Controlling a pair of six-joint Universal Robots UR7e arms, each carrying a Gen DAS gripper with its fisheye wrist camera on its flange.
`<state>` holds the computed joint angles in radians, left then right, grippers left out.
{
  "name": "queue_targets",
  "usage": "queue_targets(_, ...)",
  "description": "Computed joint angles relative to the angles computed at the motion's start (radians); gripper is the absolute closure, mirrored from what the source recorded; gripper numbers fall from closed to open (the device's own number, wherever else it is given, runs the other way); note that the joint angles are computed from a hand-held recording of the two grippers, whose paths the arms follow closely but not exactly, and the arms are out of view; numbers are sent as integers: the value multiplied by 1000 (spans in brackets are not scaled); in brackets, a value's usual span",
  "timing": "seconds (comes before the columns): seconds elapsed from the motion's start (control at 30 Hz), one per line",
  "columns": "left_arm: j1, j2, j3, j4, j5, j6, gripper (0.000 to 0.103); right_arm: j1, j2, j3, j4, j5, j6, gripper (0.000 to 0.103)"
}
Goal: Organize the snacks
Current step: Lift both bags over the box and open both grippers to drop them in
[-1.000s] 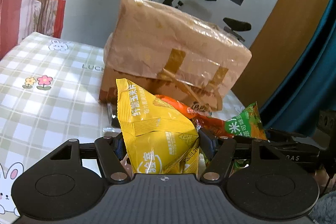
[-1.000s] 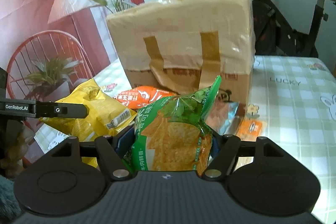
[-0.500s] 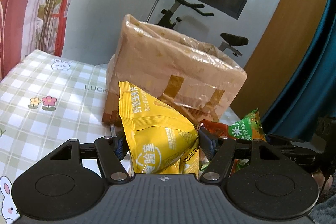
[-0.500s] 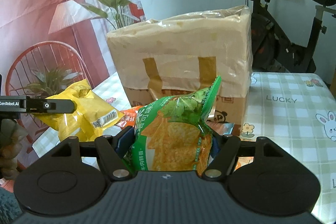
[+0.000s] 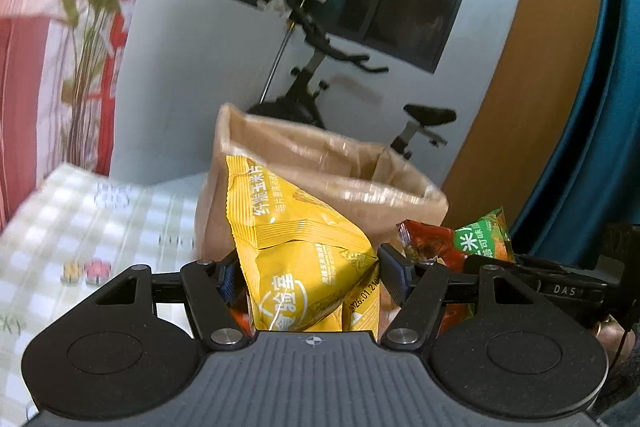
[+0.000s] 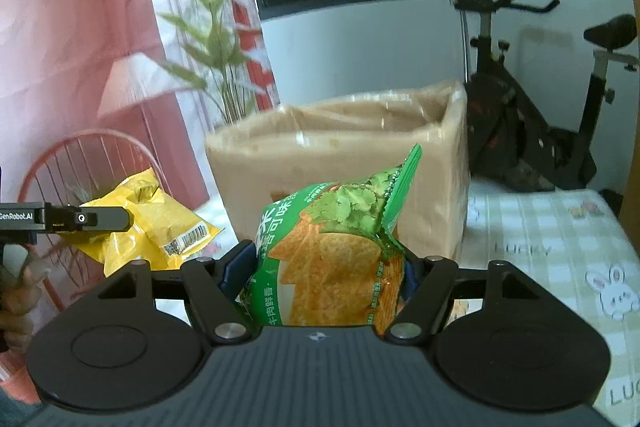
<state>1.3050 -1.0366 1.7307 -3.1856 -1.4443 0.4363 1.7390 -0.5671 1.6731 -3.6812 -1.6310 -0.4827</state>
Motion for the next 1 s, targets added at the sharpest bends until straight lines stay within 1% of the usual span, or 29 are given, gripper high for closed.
queue_targets(0.13, -17, 10, -26, -23, -22, 34, 33, 11, -11, -21, -14, 33, 0, 31)
queue_targets(0.3, -41, 49, -91, -43, -16, 88, 33, 25, -21, -74, -3, 66, -23, 31)
queue_targets(0.43, -59, 103, -184, -31, -2, 151, 33, 40, -6, -165, 38, 60, -99, 31)
queue_targets(0.53, -74, 164, -283, -18, 31, 205, 33, 49, 25, -273, 106, 39, -165, 31)
queue_targets(0.67, -95, 268, -431, 5, 121, 302, 33, 67, 106, -465, 215, -45, -262, 31)
queue_targets(0.73, -99, 325, -518, 48, 169, 331, 33, 72, 159, -576, 284, -95, -297, 31)
queue_targets(0.83, -95, 399, -630, 119, 228, 332, 33, 74, 246, -743, 383, -177, -333, 31)
queue_targets(0.9, -90, 446, -698, 162, 269, 322, 33, 71, 296, -830, 445, -223, -346, 31)
queue_targets(1.0, -81, 490, -759, 206, 312, 307, 33, 66, 371, -954, 527, -297, -367, 31)
